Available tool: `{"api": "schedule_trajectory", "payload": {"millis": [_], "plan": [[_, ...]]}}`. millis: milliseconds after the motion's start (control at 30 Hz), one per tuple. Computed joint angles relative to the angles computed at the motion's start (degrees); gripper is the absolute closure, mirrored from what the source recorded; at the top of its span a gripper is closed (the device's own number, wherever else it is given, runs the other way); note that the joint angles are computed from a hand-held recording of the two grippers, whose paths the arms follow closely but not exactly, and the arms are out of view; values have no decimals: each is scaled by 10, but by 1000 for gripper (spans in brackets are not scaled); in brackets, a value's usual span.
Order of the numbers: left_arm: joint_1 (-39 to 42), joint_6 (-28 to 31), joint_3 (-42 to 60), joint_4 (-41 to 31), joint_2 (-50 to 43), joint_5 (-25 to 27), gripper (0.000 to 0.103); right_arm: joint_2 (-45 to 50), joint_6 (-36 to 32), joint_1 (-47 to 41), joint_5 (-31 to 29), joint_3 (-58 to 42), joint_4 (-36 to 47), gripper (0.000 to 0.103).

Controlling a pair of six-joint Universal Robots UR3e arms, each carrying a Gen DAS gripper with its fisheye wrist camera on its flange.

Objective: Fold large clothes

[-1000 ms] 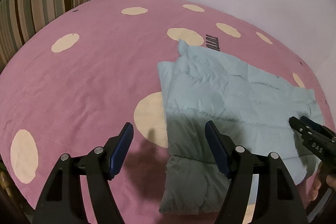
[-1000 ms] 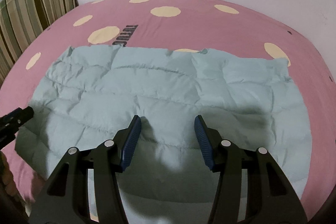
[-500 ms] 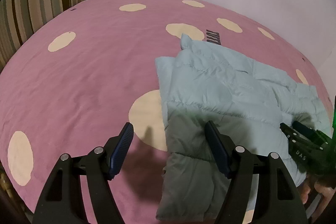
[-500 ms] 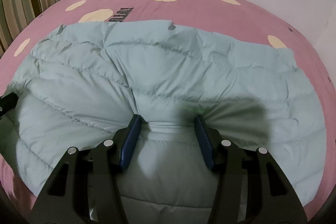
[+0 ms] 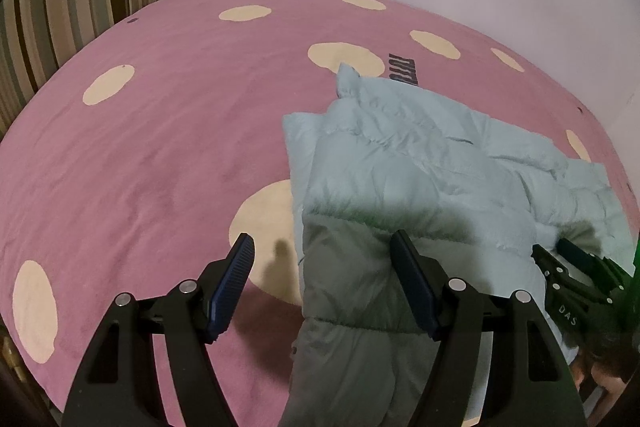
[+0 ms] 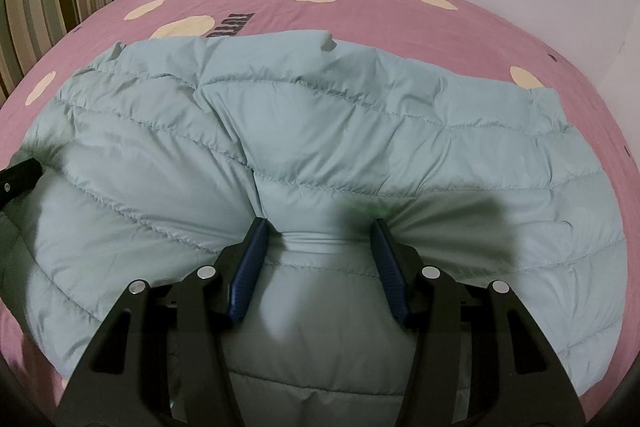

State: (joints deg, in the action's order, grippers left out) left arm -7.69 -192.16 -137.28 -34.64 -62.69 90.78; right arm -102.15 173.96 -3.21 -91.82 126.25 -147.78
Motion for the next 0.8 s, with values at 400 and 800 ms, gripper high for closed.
{"api": "schedule_trajectory", "payload": {"millis": [400, 800], "plan": [[-33, -12, 60, 19, -87, 21, 33, -4, -2, 0, -2, 3, -4, 50], [-78, -10, 125, 15, -216, 59, 36, -2, 0, -1, 2, 11, -21, 50]]}}
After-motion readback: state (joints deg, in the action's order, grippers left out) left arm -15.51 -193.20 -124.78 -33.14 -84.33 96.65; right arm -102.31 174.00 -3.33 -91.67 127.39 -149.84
